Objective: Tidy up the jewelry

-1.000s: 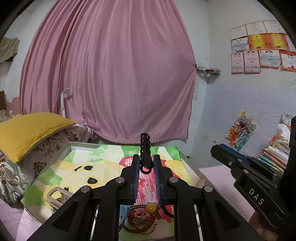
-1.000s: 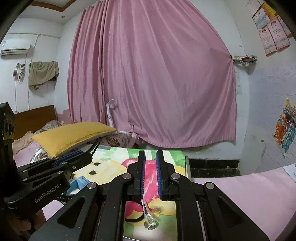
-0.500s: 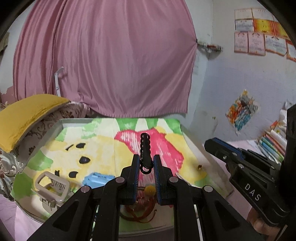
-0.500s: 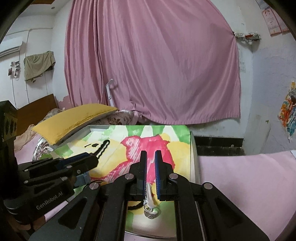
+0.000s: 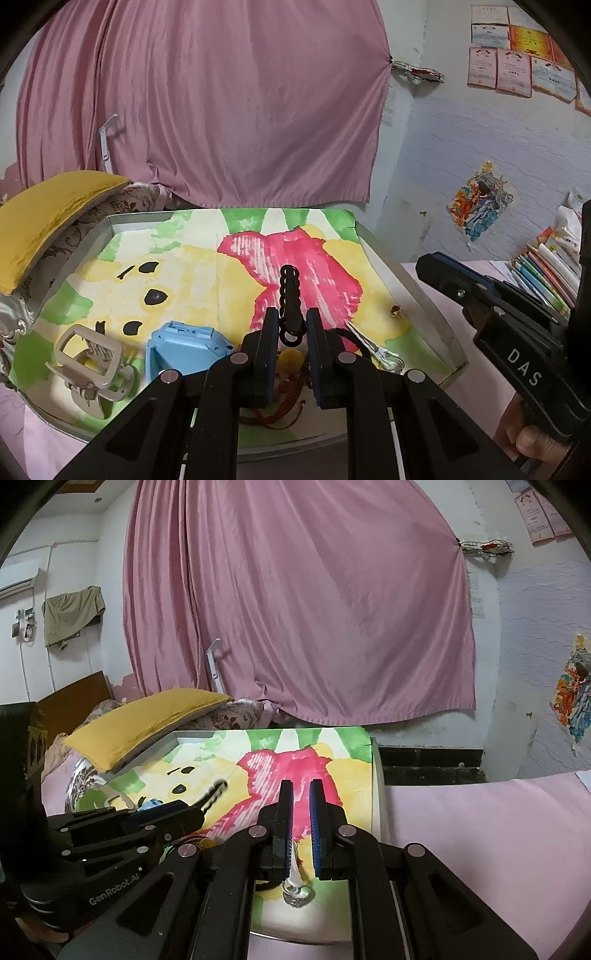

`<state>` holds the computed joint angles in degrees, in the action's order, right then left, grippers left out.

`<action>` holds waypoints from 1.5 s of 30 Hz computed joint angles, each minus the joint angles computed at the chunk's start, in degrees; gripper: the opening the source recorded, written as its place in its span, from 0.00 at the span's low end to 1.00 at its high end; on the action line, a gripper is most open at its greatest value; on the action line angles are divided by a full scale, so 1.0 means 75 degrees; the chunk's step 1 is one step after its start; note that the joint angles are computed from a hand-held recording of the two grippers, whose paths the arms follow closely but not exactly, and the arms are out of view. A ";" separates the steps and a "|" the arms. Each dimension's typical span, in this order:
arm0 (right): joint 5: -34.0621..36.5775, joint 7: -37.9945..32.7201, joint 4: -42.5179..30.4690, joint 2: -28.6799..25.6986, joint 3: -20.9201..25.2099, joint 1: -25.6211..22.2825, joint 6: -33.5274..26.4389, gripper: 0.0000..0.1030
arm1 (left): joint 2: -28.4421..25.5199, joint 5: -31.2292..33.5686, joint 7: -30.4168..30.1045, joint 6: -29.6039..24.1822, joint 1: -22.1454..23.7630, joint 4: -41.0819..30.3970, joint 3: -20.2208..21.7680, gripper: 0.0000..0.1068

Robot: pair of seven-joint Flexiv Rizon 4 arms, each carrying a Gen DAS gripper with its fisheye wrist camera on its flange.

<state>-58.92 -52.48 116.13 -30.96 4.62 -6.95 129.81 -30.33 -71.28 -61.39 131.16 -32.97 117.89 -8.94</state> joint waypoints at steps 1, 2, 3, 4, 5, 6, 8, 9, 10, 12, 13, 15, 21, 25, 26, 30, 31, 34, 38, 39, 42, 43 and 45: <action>0.0047 -0.0019 0.0028 0.0021 -0.0006 0.0003 0.0013 0.08 | 0.0005 -0.0009 0.0001 0.0016 -0.0011 0.0004 -0.0002 0.13; 0.0073 -0.0023 0.0051 0.0041 -0.0006 -0.0011 0.0040 0.08 | 0.0003 0.0002 -0.0014 0.0032 -0.0012 0.0002 -0.0004 0.13; 0.0129 -0.0052 0.0090 0.0069 -0.0014 -0.0014 0.0067 0.09 | 0.0002 0.0019 -0.0039 0.0067 -0.0017 0.0003 -0.0002 0.13; 0.0198 -0.0095 0.0134 0.0097 -0.0023 -0.0013 0.0098 0.10 | 0.0009 0.0024 -0.0066 0.0129 -0.0034 0.0013 0.0000 0.13; 0.0206 -0.0100 0.0154 0.0110 -0.0026 -0.0040 0.0131 0.12 | 0.0032 0.0051 -0.0107 0.0173 -0.0037 0.0047 -0.0001 0.14; 0.0255 -0.0125 0.0194 0.0140 -0.0030 -0.0049 0.0168 0.17 | 0.0061 0.0095 -0.0179 0.0236 -0.0042 0.0094 -0.0001 0.15; 0.0469 -0.0277 0.0334 0.0220 -0.0042 -0.0026 0.0294 0.24 | 0.0125 0.0211 -0.0394 0.0362 -0.0044 0.0212 -0.0006 0.25; 0.0527 -0.0336 0.0376 0.0243 -0.0049 -0.0030 0.0348 0.26 | 0.0163 0.0304 -0.0531 0.0412 -0.0034 0.0282 -0.0006 0.32; 0.0696 -0.0475 0.0481 0.0302 -0.0063 0.0011 0.0413 0.26 | 0.0205 0.0416 -0.0697 0.0487 -0.0031 0.0367 0.0000 0.36; 0.0764 -0.0535 0.0599 0.0376 -0.0052 -0.0021 0.0515 0.26 | 0.0271 0.0427 -0.0817 0.0680 -0.0098 0.0477 0.0020 0.38; 0.0804 -0.0575 0.0655 0.0407 -0.0053 -0.0031 0.0579 0.28 | 0.0297 0.0342 -0.0772 0.0769 -0.0146 0.0501 0.0017 0.38; 0.0975 -0.0730 0.0809 0.0491 -0.0069 -0.0015 0.0714 0.35 | 0.0362 0.0113 -0.0655 0.1003 -0.0248 0.0571 -0.0017 0.39; 0.1291 -0.1059 0.1344 0.0764 -0.0101 -0.0047 0.1195 0.56 | 0.0643 -0.0059 -0.1129 0.1879 -0.0384 0.1148 -0.0173 0.63; 0.1460 -0.1354 0.1738 0.0936 -0.0120 -0.0044 0.1584 0.71 | 0.0805 -0.0348 -0.1362 0.2396 -0.0510 0.1522 -0.0293 0.79; 0.1480 -0.1414 0.1814 0.0957 -0.0131 -0.0053 0.1687 0.73 | 0.0855 -0.0384 -0.1516 0.2544 -0.0552 0.1664 -0.0319 0.82; 0.1580 -0.1670 0.2243 0.1099 -0.0157 -0.0075 0.2131 0.88 | 0.0939 -0.0546 -0.1956 0.3065 -0.0722 0.2069 -0.0416 0.95; 0.1664 -0.1789 0.2362 0.1132 -0.0167 -0.0053 0.2227 0.91 | 0.0943 -0.0600 -0.2026 0.3205 -0.0777 0.2163 -0.0440 0.96; 0.1776 -0.2027 0.2631 0.1185 -0.0196 -0.0044 0.2476 0.95 | 0.0916 -0.0830 -0.2100 0.3553 -0.0936 0.2347 -0.0529 0.96; 0.1895 -0.2241 0.2866 0.1231 -0.0222 -0.0031 0.2680 0.98 | 0.0890 -0.1097 -0.2219 0.3928 -0.1167 0.2589 -0.0653 0.96; 0.1994 -0.2389 0.3013 0.1252 -0.0225 -0.0018 0.2767 0.98 | 0.0893 -0.1144 -0.2253 0.3980 -0.1211 0.2637 -0.0679 0.96; 0.1956 -0.2426 0.3103 0.1237 -0.0245 -0.0057 0.2847 0.98 | 0.0878 -0.1167 -0.2393 0.4130 -0.1331 0.2786 -0.0720 0.96; 0.1980 -0.2474 0.3159 0.1226 -0.0250 -0.0057 0.2871 0.98 | 0.0853 -0.1183 -0.2445 0.4203 -0.1380 0.2833 -0.0731 0.96; 0.2004 -0.2582 0.3277 0.1191 -0.0269 -0.0077 0.2916 0.98 | 0.0817 -0.1196 -0.2484 0.4274 -0.1430 0.2885 -0.0744 0.96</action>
<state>-43.89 -71.85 140.71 -22.02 2.60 -7.52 151.68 -24.21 -80.25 -80.02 163.22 -43.70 139.53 -14.52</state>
